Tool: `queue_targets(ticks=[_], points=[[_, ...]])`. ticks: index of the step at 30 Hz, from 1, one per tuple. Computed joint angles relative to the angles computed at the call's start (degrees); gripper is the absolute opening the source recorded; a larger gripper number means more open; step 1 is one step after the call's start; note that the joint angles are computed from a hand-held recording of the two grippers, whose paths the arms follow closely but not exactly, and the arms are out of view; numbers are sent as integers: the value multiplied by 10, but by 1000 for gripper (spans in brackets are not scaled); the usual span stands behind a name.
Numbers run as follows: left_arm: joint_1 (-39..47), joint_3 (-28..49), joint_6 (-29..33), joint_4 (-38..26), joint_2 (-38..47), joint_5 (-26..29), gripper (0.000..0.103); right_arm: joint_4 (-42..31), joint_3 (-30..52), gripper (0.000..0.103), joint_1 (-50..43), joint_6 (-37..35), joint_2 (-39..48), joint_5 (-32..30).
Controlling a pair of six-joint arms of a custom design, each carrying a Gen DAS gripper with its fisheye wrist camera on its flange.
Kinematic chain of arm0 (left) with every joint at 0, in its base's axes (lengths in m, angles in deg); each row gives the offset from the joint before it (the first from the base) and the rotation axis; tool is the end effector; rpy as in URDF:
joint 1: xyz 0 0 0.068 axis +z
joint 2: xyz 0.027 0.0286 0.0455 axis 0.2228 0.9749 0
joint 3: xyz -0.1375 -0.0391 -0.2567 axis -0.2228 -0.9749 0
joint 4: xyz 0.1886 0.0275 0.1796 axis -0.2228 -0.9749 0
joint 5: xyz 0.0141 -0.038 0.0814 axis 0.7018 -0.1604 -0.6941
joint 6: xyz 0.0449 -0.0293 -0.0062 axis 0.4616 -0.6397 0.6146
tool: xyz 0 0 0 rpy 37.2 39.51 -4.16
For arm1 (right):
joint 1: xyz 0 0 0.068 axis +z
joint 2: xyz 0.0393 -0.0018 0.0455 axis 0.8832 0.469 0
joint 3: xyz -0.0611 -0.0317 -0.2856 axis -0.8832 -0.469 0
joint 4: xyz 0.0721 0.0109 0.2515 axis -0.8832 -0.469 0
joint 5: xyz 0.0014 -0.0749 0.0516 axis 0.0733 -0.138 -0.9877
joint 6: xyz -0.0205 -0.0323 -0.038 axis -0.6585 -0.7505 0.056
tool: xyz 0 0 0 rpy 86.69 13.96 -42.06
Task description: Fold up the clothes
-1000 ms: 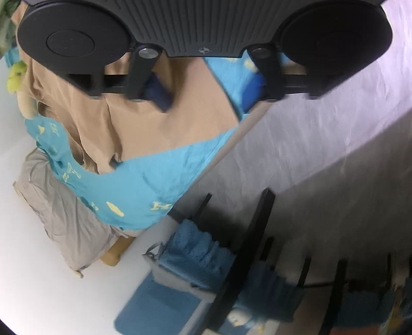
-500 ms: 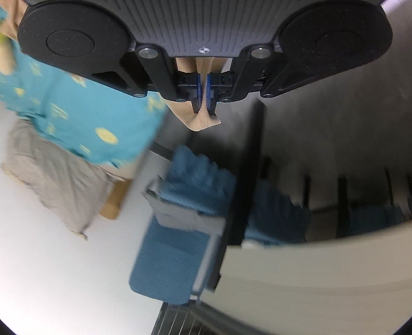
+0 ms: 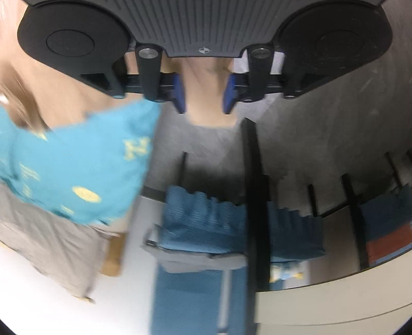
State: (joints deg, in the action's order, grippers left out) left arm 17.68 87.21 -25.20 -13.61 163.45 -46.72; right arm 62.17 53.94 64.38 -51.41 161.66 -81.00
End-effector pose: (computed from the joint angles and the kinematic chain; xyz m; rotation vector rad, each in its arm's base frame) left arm 0.3598 0.0398 0.1903 -0.5727 2.2380 0.2013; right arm 0.2500 0.0176 0.2204 0.1512 2.2182 0.4106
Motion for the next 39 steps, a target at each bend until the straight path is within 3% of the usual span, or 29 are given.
queue_targets(ticks=[3, 5, 11, 13, 16, 19, 24, 26, 34, 36, 39], points=[[-17, -60, 15, -11, -89, 23, 56, -4, -5, 82, -1, -8, -15, -4], [-45, -97, 15, -36, -168, 21, 70, -11, -9, 82, -1, -15, -30, -5], [-245, -133, -32, -215, -393, -112, 93, -33, -25, 82, -7, -29, -92, -3], [-349, -123, -86, -286, -439, -185, 103, -40, -31, 82, -11, -32, -115, -3], [-517, -102, -206, -387, -464, -302, 103, -55, -42, 82, -16, -39, -152, -5], [-667, -78, -366, -501, -439, -403, 103, -74, -52, 82, -20, -46, -187, -10], [-785, -80, -577, -610, -378, -446, 103, -85, -63, 87, -20, -55, -221, -1], [-801, -92, -616, -617, -368, -439, 103, -74, -65, 102, -31, -43, -225, -12], [-763, -140, -578, -550, -379, -424, 103, -31, -63, 103, -26, -9, -173, -1], [-755, -147, -575, -535, -381, -417, 103, -15, -65, 103, -60, 16, -152, -44], [-748, -157, -575, -515, -386, -401, 103, 20, -64, 103, -145, 101, -90, -165]])
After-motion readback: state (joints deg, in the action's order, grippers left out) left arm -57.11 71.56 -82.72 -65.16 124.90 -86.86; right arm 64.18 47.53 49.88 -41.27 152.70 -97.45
